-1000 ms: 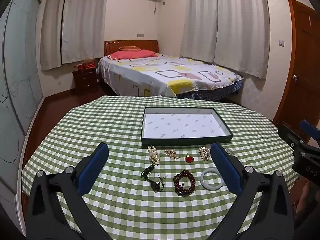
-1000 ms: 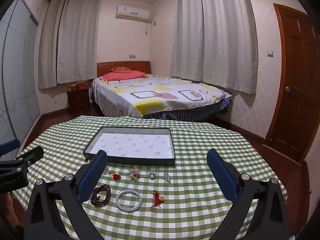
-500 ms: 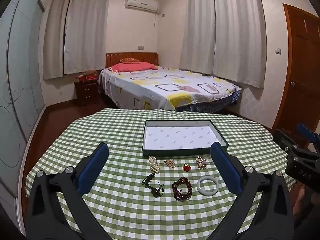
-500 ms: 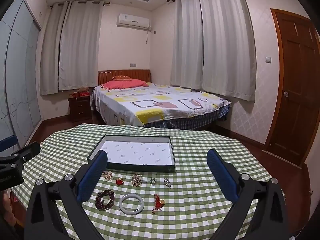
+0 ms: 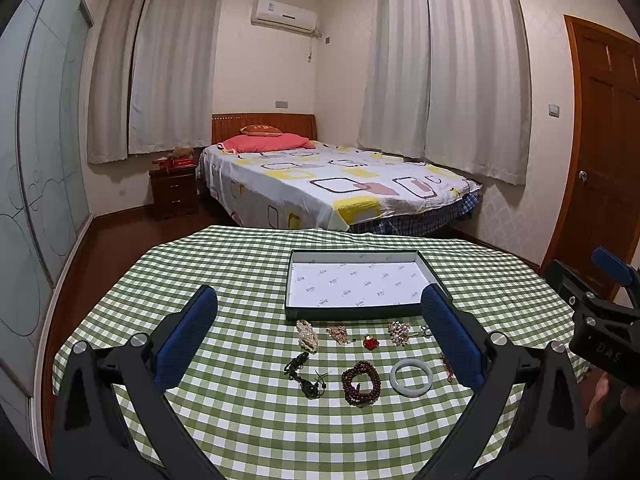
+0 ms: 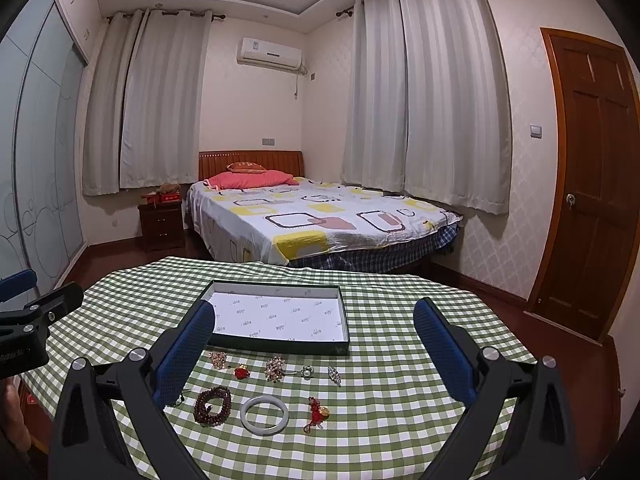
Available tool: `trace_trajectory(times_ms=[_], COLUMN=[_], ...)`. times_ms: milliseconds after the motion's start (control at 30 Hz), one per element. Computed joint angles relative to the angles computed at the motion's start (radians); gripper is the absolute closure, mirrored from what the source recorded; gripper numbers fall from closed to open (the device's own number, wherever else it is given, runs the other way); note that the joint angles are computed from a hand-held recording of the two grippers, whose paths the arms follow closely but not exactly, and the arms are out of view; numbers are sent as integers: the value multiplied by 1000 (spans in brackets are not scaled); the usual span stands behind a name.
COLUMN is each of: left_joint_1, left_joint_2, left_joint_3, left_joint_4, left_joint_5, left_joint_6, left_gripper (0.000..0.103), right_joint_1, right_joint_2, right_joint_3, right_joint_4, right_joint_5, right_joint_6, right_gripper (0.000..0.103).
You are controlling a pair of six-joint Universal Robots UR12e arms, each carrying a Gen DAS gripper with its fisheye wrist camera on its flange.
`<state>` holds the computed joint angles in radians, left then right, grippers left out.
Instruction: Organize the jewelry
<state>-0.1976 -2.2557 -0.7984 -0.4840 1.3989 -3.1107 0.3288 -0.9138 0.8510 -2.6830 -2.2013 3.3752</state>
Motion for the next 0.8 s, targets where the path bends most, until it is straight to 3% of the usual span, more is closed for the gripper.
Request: trace_trajectory(times_ms=[800], left_joint_1=[1], left_joint_2=[4], left_joint_3=[-9], left_joint_4=[-1], left_joint_5=[9], left_joint_6=[-7], left_gripper=[4], right_joint_1=[1], right_joint_2=[4], right_joint_3=[5], right_joint_4=[-18], right_joint_5=[-1], right_joint_6=[-12], right_gripper=[6])
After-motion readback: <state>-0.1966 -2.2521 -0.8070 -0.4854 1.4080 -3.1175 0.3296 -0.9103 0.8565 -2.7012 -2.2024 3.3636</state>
